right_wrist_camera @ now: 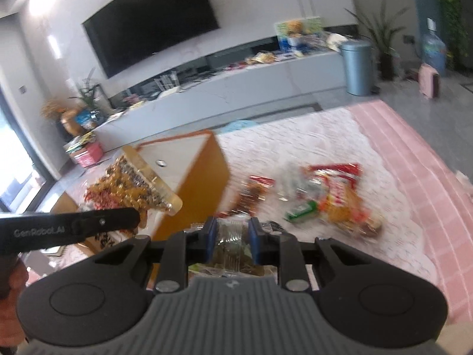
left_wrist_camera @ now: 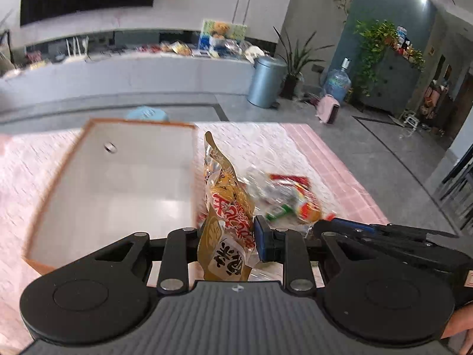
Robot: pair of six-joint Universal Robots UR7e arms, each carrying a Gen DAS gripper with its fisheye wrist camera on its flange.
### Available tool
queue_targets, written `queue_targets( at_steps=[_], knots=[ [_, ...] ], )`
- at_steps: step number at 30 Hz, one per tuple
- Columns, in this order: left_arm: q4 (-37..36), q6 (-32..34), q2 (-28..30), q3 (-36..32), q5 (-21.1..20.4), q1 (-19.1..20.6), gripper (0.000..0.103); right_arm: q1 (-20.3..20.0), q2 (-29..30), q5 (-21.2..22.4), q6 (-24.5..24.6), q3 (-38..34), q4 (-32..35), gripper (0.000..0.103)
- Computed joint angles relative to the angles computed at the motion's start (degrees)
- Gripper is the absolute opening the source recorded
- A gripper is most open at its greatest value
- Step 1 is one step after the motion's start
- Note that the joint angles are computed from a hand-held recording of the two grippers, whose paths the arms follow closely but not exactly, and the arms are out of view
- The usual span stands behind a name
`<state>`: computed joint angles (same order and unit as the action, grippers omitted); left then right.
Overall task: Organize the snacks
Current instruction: 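Drop the yellow packet and clear bag into the box with both grippers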
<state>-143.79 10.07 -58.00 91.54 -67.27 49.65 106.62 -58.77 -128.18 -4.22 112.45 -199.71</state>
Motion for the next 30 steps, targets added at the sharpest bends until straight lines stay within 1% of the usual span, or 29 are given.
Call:
queue_targets(
  at_steps=[3,6,8,12,14,18,23,25,27,28,30],
  knots=[
    [1.1,1.6,0.2,-2.5,1.6,0.4,0.030,1.0,2.2,1.8,-1.3,-3.4,1.8,0.020],
    [2.8,1.9,0.6,-4.5,4.2,0.8,0.030,1.6,4.5,3.5,-2.6,-7.0,4.3,0.020],
    [4.3,2.3,1.2,-6.2,5.0,1.5,0.030,1.9,6.0,4.8,-3.8,-9.4,6.2,0.020],
    [8.3,2.9,2.6,-9.3,7.7,2.7,0.030,2.4,9.9,7.0,-6.8,-15.4,11.3,0.020],
    [12.3,1.8,3.9,-11.9,9.1,3.5,0.030,2.4,11.8,7.6,-8.4,-18.4,14.5,0.020],
    [22.4,-2.4,6.5,-18.1,8.7,5.8,0.030,1.9,15.2,7.4,-10.3,-23.9,21.6,0.019],
    [33.1,-4.2,10.3,-25.1,9.3,8.0,0.030,0.8,18.8,7.1,-13.4,-30.1,31.4,0.019],
    [36.4,-4.9,11.9,-27.8,8.7,8.8,0.028,0.3,20.0,6.9,-14.0,-32.3,34.3,0.017],
    [39.1,-5.7,13.5,-30.2,8.6,9.2,0.026,-0.4,20.6,7.1,-13.2,-34.2,38.0,0.015],
    [39.9,-5.6,14.0,-30.9,8.8,9.4,0.024,-0.6,20.9,7.3,-13.1,-34.9,39.2,0.014],
    [41.2,-5.2,15.1,-32.2,10.0,9.5,0.024,-1.0,21.8,6.9,-12.6,-36.9,42.3,0.013]
  ],
)
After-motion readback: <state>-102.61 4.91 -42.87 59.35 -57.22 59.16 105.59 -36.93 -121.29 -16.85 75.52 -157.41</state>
